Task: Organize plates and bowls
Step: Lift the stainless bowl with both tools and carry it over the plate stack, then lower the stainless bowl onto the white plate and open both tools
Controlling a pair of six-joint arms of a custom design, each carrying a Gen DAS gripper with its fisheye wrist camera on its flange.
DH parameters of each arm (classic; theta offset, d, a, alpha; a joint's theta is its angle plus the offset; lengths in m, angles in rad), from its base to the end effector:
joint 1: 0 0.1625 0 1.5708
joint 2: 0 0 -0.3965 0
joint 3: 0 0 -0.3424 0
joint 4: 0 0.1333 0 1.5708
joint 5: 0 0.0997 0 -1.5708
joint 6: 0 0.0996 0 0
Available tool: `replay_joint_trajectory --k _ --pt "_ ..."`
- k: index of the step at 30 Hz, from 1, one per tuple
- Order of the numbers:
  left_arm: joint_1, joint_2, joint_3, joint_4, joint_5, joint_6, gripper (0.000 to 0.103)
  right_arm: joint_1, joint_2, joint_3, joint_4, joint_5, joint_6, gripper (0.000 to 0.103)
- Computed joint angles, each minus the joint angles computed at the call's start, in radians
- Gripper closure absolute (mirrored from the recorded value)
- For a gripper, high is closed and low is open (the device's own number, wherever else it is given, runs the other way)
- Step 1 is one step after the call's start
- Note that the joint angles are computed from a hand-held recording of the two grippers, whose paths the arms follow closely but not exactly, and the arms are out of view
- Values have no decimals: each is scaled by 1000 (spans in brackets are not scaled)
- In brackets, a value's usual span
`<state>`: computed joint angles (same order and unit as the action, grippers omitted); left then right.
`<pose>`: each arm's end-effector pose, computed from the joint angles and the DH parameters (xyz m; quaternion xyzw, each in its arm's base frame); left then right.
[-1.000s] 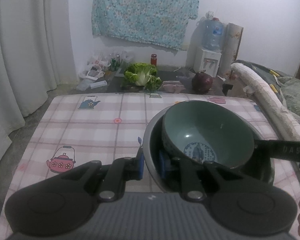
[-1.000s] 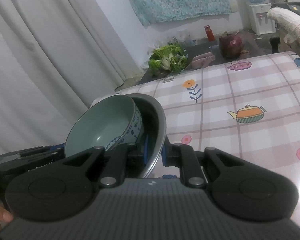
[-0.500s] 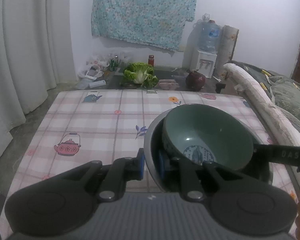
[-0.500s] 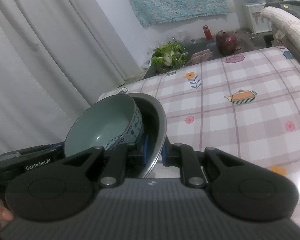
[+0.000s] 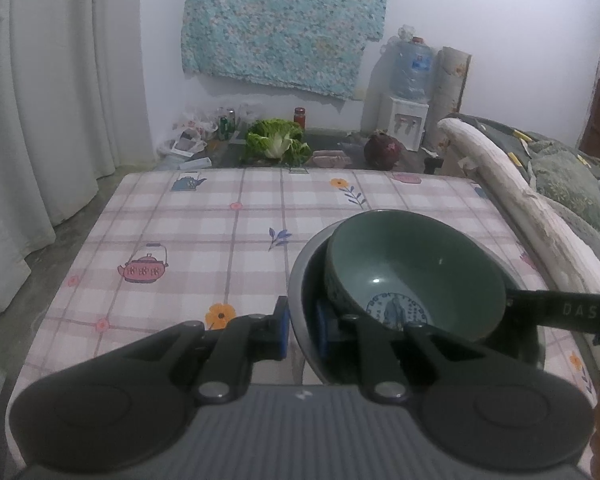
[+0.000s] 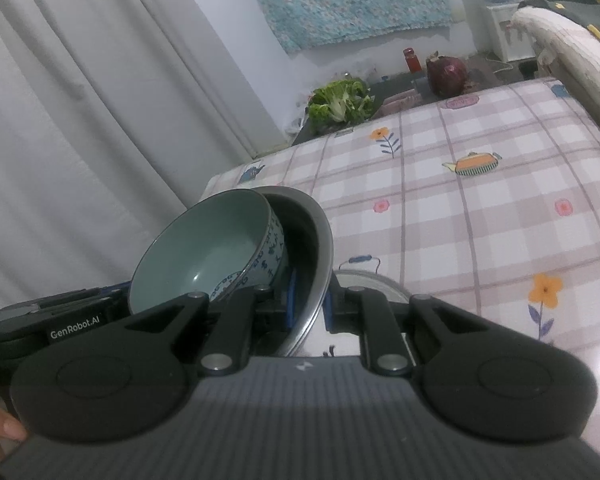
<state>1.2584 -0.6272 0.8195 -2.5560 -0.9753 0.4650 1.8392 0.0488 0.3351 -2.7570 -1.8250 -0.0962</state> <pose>-0.0615 -0.8059 0.3429 0.2294 0.8590 -0.3475 0.2980 0.3303 -0.7929 0.0196 0.1169 -0.9070 0.3959 0.0830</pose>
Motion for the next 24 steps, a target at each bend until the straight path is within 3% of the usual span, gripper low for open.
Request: replay_joint_trajectory --k 5,13,19,24 --pt "1 -27 68 -15 2 -8 89 -5 -73 170 -87 -3 15 89" --pt "21 -28 102 41 -3 -40 90 -26 -128 333 -139 -29 64 89" --pt "36 2 64 104 -9 -48 89 -43 -130 364 -138 -47 94 89" --pt "49 16 38 162 -11 -66 88 -43 -105 319 -102 -76 78 89"
